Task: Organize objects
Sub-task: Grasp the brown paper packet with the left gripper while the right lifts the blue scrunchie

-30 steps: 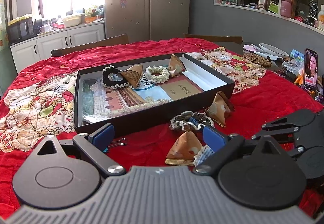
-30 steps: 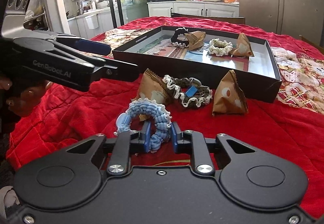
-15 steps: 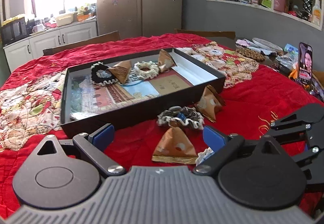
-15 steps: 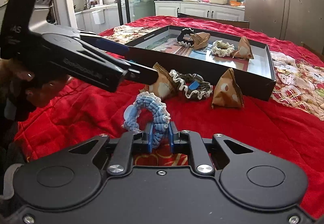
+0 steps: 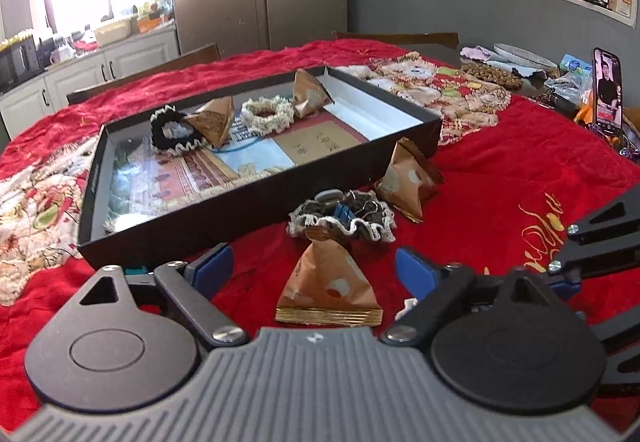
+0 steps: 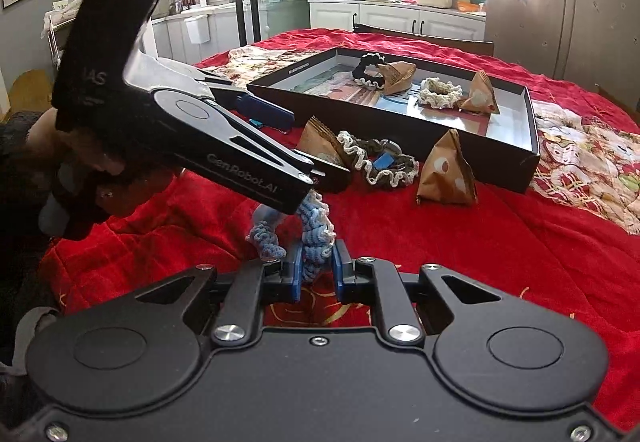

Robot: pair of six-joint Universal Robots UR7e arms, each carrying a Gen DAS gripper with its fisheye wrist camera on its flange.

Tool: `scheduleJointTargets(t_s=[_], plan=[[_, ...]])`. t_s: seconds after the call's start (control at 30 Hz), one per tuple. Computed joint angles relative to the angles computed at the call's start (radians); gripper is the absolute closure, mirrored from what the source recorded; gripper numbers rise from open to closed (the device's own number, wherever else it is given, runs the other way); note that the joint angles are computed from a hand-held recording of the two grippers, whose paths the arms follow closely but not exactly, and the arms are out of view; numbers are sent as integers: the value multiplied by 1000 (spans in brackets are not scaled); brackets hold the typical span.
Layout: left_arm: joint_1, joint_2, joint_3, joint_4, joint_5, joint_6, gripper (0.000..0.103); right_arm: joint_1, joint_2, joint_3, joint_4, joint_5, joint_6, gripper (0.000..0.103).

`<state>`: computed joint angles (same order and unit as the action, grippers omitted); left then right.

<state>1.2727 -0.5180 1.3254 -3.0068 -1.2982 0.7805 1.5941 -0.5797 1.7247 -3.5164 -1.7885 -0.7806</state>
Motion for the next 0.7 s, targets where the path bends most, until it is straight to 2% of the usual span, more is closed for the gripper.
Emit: scheduleJointTargets(t_s=[0.2,0.27,0.33,0.7], plan=[[2,11,-27,66,16,-22,27,-3,-2,2,1,2,0,88],[4,12,-38,101,22,-40,40,-2,-1,1,0,1,2,88],[5,12,-44,119,18,-53,47,-3,-1,1,-2,1,3,88],[5,-10,-24,120,15,-67,51,-4,-4,5,-14,2,2,89]])
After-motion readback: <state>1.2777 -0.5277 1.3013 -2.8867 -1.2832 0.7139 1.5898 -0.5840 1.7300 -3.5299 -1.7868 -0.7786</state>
